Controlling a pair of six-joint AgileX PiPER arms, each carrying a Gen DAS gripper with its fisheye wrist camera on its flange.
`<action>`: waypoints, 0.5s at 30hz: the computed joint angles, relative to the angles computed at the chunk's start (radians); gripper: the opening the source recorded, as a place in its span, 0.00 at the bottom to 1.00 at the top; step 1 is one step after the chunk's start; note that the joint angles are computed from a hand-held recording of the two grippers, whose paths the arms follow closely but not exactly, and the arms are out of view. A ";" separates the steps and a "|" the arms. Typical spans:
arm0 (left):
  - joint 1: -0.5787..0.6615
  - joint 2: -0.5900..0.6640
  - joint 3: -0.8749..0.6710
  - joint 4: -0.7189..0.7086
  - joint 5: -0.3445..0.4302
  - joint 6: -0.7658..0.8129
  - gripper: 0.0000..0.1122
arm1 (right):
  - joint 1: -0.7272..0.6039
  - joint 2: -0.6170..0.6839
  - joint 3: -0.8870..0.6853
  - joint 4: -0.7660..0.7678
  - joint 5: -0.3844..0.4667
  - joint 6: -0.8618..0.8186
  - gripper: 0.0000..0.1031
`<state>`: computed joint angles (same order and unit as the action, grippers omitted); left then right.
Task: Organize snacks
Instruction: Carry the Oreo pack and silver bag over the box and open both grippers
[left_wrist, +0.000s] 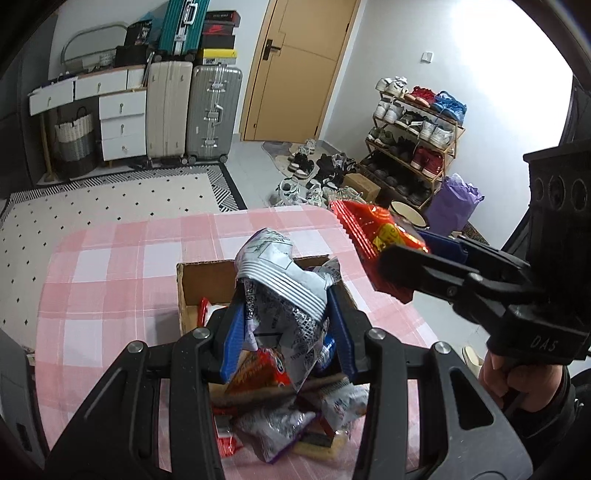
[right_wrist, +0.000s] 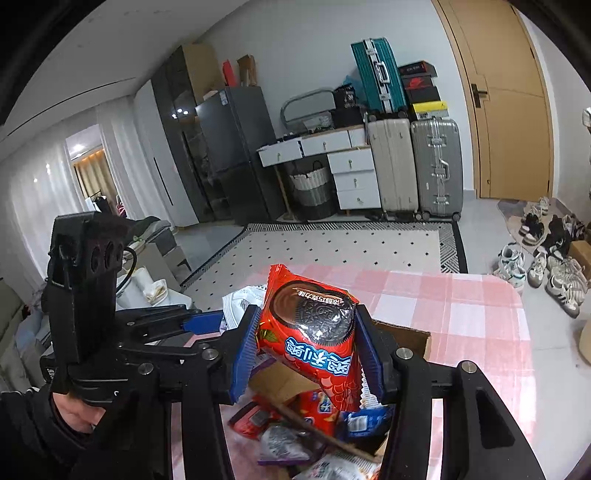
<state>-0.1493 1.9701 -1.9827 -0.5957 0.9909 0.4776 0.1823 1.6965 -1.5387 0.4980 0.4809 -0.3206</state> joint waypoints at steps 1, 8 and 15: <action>-0.003 0.038 -0.051 0.012 0.014 -0.016 0.35 | -0.006 0.024 -0.027 -0.014 0.009 0.012 0.48; 0.000 0.273 -0.313 0.046 0.108 -0.089 0.35 | -0.029 0.186 -0.156 -0.017 0.060 -0.005 0.49; 0.018 0.427 -0.472 0.029 0.161 -0.113 0.37 | -0.038 0.265 -0.171 0.042 0.033 -0.057 0.52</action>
